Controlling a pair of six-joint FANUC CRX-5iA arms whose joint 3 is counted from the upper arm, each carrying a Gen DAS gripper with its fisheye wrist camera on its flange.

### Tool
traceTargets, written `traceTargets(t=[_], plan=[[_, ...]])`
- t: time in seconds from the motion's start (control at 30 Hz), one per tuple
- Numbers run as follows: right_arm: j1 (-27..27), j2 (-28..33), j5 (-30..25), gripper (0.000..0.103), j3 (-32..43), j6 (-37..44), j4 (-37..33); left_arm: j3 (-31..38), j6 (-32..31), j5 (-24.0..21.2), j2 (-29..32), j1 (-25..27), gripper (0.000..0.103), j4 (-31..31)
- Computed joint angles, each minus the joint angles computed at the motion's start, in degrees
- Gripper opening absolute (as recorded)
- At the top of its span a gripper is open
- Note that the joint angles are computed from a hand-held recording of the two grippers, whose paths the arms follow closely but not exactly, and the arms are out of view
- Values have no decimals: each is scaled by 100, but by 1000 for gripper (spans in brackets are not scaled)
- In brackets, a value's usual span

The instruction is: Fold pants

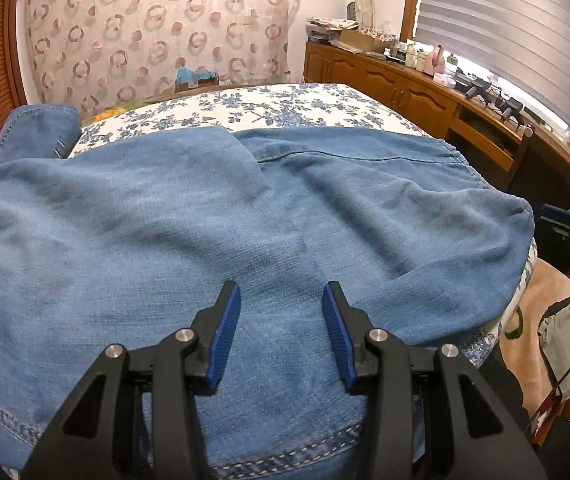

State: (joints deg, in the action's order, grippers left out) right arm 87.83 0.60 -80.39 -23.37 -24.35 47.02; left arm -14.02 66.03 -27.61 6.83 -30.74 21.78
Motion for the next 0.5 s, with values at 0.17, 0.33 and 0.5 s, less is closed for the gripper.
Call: traceTargets(t=[0.17,0.33,0.5], plan=[[-30,-21,189,64,-85,-38,-91,-41,-46,54,-12,-1,43,39],[-114,-145,488,64,-291,-267,-79,-148,-231,153,-47,12,43,265],[-164,-132,585,63,-330,-249,-68,-152,-245,153,-50,21,43,271]])
